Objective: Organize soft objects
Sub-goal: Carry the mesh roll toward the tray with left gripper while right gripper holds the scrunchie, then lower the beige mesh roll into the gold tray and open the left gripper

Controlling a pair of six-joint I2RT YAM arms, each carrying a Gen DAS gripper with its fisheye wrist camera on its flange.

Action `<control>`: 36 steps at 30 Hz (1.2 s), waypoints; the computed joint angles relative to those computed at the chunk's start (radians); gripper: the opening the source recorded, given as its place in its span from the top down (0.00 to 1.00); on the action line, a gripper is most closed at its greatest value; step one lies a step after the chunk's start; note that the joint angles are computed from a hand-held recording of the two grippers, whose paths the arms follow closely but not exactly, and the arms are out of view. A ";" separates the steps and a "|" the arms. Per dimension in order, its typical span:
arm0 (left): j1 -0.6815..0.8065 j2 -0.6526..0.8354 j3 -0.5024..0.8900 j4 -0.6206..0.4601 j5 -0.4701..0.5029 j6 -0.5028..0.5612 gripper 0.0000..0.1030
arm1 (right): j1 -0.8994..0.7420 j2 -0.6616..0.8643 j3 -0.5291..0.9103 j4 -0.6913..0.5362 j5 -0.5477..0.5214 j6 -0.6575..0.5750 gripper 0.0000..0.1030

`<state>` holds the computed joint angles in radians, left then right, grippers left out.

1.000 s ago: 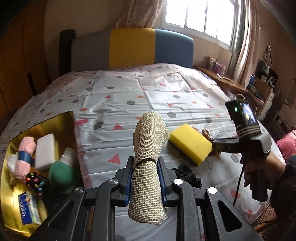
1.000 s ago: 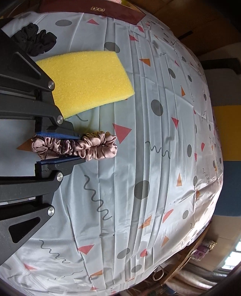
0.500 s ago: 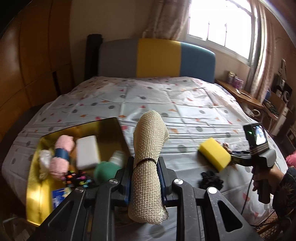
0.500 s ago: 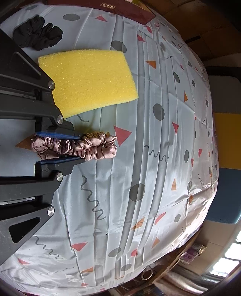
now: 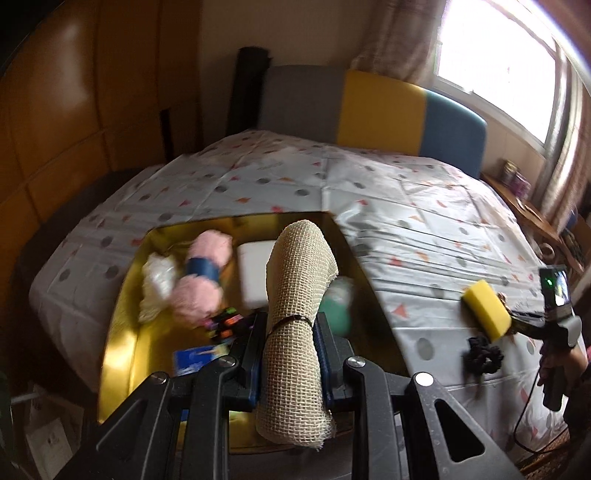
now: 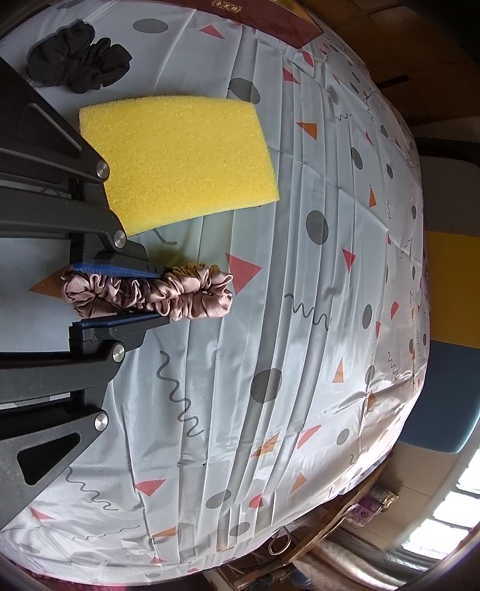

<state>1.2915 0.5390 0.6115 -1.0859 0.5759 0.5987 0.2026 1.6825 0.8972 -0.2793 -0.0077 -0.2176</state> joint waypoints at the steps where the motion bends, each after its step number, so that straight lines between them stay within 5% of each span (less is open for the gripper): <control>1: 0.086 0.041 0.007 -0.013 0.034 0.067 0.78 | 0.000 0.000 -0.001 0.001 0.001 0.000 0.83; 6: 0.420 0.312 0.084 -0.010 0.129 0.289 0.78 | 0.002 -0.003 -0.005 0.005 0.006 -0.006 0.83; 14: 0.556 0.585 0.148 0.108 0.090 0.296 0.78 | 0.010 -0.007 -0.008 0.005 0.022 -0.009 0.83; 21: 0.396 0.572 0.087 0.207 0.015 0.184 0.77 | 0.010 -0.007 -0.007 0.006 0.025 -0.012 0.83; 27: 0.229 0.572 0.009 0.393 -0.104 0.048 0.65 | 0.010 -0.007 -0.008 0.007 0.025 -0.013 0.83; 36: 0.327 0.457 -0.023 0.329 -0.046 0.129 0.62 | 0.009 -0.010 -0.009 0.007 0.029 -0.017 0.83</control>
